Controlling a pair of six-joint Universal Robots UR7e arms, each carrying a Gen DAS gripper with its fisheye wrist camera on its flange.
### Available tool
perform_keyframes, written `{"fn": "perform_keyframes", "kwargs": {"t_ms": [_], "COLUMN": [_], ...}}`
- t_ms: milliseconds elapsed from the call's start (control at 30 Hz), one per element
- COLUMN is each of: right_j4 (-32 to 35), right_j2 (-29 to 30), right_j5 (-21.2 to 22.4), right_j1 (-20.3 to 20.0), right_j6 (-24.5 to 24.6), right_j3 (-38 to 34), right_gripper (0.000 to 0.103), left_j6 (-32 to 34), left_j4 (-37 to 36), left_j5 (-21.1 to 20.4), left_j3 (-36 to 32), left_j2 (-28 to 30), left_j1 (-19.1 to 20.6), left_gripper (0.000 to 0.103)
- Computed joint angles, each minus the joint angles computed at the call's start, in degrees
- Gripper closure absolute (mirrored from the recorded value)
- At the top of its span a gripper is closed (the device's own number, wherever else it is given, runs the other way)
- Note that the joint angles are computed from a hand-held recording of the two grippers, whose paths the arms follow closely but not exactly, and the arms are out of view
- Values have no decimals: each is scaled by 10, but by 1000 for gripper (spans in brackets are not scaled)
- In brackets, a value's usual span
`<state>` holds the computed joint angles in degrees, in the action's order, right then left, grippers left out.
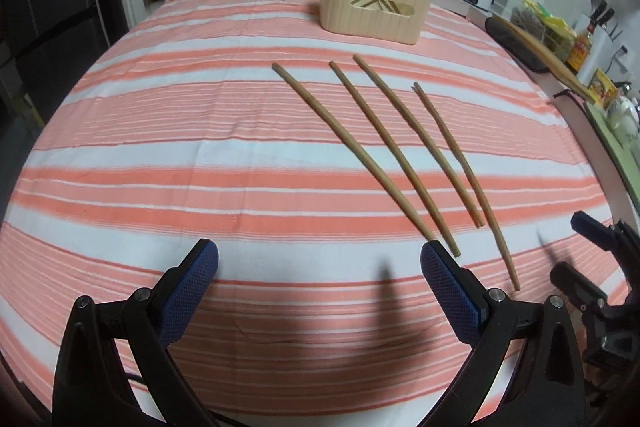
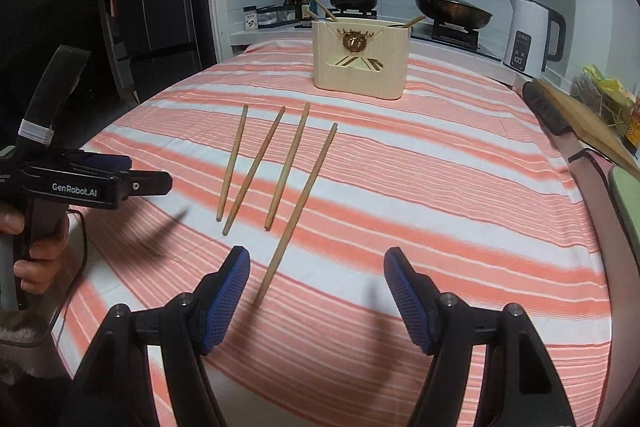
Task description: Organize utensils
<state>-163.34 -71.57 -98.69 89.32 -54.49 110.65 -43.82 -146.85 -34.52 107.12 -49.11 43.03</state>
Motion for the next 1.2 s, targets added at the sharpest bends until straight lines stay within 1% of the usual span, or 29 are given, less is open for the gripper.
{"fn": "perform_keyframes", "kwargs": {"t_ms": [100, 200, 267, 400, 500, 567, 700, 833, 867, 1000, 1033, 1067, 1100, 1133, 1167, 1200], "right_j4": [-2, 2, 0, -16, -25, -25, -28, -30, -29, -20, -13, -1, 11, 23, 29, 24], "right_j2": [-4, -7, -8, -13, -11, -10, -8, -6, -5, 1, 5, 9, 15, 21, 25, 27], "right_j5": [1, 2, -4, -5, -8, -9, -9, -12, -13, -22, -28, -37, -48, -59, -67, -66], "right_j1": [-1, -2, -1, -4, -5, -4, -4, -3, -2, 5, 7, 10, 13, 15, 17, 18], "right_j6": [-3, 2, -7, -18, -14, -11, -8, -3, -2, 4, 7, 9, 13, 16, 20, 20], "right_j3": [12, 19, 28, 46, 49, 46, 47, 46, 45, 34, 30, 23, 17, 10, 6, 7], "right_gripper": [32, 32, 32, 32, 32, 32, 32, 32, 32, 32, 35, 42, 46, 57, 66, 66], "left_j6": [2, -4, -8, -11, -14, -12, -15, -28, -33, -32, -33, -34, -38, -41, -56, -67], "left_j4": [-9, 0, 9, -6, -9, -8, 15, 62, 75, 81, 84, 87, 95, 100, 125, 143], "left_j5": [-9, -4, -2, -14, -18, -12, 5, 9, 12, 16, 16, 17, 20, 22, 27, 30], "left_j3": [2, -1, -2, 0, -12, -24, -55, -82, -85, -85, -84, -82, -80, -76, -77, -76], "left_j2": [2, 8, 10, 12, 21, 32, 53, 69, 70, 69, 68, 65, 62, 59, 56, 53], "left_j1": [0, -2, -2, 1, 6, 7, 10, 18, 18, 19, 19, 19, 18, 18, 18, 19], "left_gripper": [2, 2, 2, 2, 2, 2, 2, 2, 2, 0, 0, 0, 0, 0, 1, 0]}}
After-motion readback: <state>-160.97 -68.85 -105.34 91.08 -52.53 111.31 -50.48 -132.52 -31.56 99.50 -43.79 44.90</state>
